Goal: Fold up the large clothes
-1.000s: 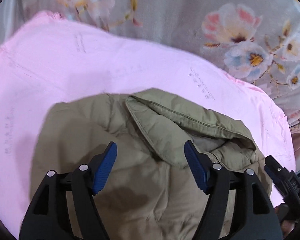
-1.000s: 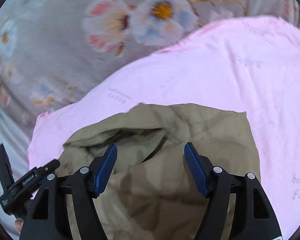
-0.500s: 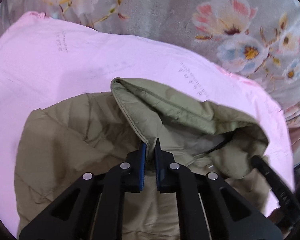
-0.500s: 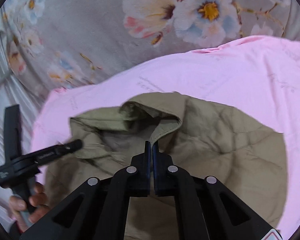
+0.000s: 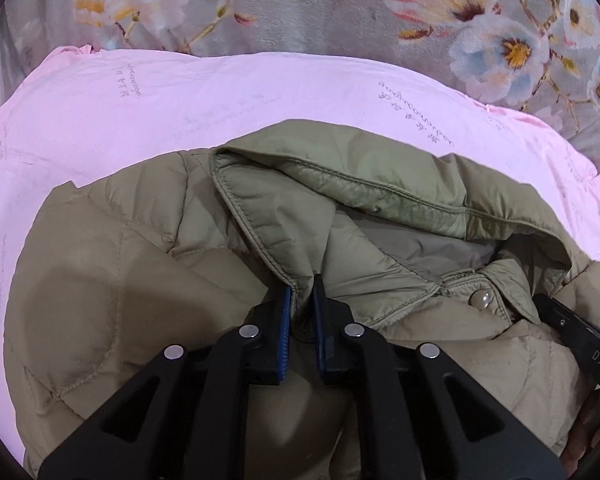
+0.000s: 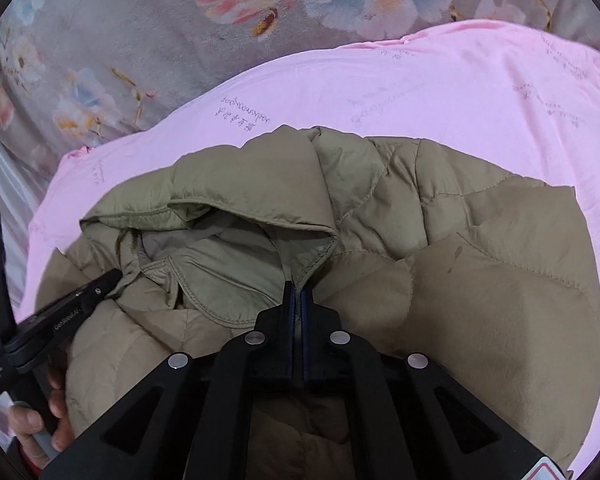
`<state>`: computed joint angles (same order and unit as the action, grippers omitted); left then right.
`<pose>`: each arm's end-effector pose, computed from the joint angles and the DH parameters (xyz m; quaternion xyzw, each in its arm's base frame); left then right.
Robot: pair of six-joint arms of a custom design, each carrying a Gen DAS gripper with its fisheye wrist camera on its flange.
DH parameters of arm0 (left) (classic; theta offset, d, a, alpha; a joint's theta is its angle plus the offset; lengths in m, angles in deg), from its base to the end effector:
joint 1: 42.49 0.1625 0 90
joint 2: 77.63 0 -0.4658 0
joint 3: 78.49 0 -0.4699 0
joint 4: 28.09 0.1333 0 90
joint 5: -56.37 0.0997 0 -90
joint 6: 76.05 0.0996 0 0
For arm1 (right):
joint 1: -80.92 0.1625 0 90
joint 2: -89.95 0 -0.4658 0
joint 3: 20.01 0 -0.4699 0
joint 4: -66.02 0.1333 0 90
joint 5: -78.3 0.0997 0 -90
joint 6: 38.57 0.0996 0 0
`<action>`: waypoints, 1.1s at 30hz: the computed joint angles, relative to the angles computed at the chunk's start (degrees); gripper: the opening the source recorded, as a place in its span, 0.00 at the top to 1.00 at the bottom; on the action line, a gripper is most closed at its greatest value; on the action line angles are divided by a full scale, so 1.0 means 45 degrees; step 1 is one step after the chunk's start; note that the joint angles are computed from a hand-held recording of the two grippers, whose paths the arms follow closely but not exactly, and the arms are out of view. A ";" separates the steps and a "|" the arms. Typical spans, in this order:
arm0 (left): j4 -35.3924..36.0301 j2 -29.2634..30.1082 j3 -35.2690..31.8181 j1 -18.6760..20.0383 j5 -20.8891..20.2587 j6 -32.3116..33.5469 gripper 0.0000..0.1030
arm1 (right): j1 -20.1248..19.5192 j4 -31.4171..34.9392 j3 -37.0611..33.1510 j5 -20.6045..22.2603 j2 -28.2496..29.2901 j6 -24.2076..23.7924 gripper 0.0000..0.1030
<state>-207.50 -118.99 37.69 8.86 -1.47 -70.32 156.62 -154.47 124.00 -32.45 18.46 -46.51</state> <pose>-0.2232 -0.5774 -0.0397 0.3274 0.8958 -0.1949 0.2289 -0.0090 -0.4320 0.1911 -0.1349 -0.8543 0.4373 0.2465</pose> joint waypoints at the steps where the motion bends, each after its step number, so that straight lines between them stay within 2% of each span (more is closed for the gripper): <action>1: 0.0034 -0.0164 0.0084 0.0032 -0.0122 -0.0085 0.83 | 0.0005 -0.0099 0.0171 0.0145 -0.0187 0.0172 0.94; 3: 0.0333 -0.0844 0.0301 0.0119 -0.0580 -0.0246 0.76 | 0.0088 -0.0524 0.0635 0.0440 -0.0697 0.0438 0.86; 5: 0.0173 -0.1320 0.0368 0.0164 -0.0883 -0.0282 0.63 | -0.0030 -0.0618 0.1024 0.1565 -0.1479 0.0800 0.86; 8: 0.0742 -0.1666 -0.0417 0.0273 -0.1447 -0.0981 0.50 | -0.0391 0.0133 0.0939 0.3621 -0.2330 0.1832 0.86; 10: 0.1293 -0.1490 -0.1164 0.0353 -0.1780 -0.1665 0.49 | -0.0262 0.0163 0.0493 0.4001 -0.2133 0.2266 0.86; 13: 0.2815 -0.0758 -0.2793 0.0590 -0.2081 -0.2958 0.49 | 0.0484 0.0143 -0.0595 0.2980 -0.1295 0.1940 0.86; 14: 0.3546 -0.0438 -0.3409 0.0757 -0.2427 -0.3447 0.49 | 0.0579 0.0378 -0.0946 0.2812 -0.1060 0.2032 0.86; 16: 0.4738 0.0190 -0.4295 0.0959 -0.2510 -0.4220 0.50 | 0.0668 0.0858 -0.1513 0.2505 -0.0638 0.1953 0.86; 18: 0.5738 0.0595 -0.4622 0.0976 -0.2031 -0.4335 0.65 | 0.0848 0.1262 -0.1990 0.1503 -0.0169 0.1470 0.86; 19: 0.6165 0.0743 -0.4647 0.0945 -0.1749 -0.4239 0.76 | 0.0912 0.1477 -0.2197 0.0976 0.0077 0.1115 0.86; 24: 0.4513 0.0468 -0.3012 0.0370 -0.0165 -0.2085 0.79 | 0.1067 0.1465 -0.2237 -0.0888 0.0852 -0.0575 0.87; 26: 0.3845 0.0461 -0.2446 0.0179 0.0554 -0.1430 0.80 | 0.1169 0.0887 -0.2191 -0.1779 0.1269 -0.1240 0.94; 28: 0.2994 0.0608 -0.2004 0.0047 0.1215 -0.0745 0.81 | 0.1163 0.0461 -0.2109 -0.2311 0.1504 -0.1543 0.96; 33: 0.1298 0.1090 -0.1681 -0.0160 0.2286 0.0352 0.81 | 0.0962 -0.0023 -0.2119 -0.2723 0.1884 -0.1852 1.00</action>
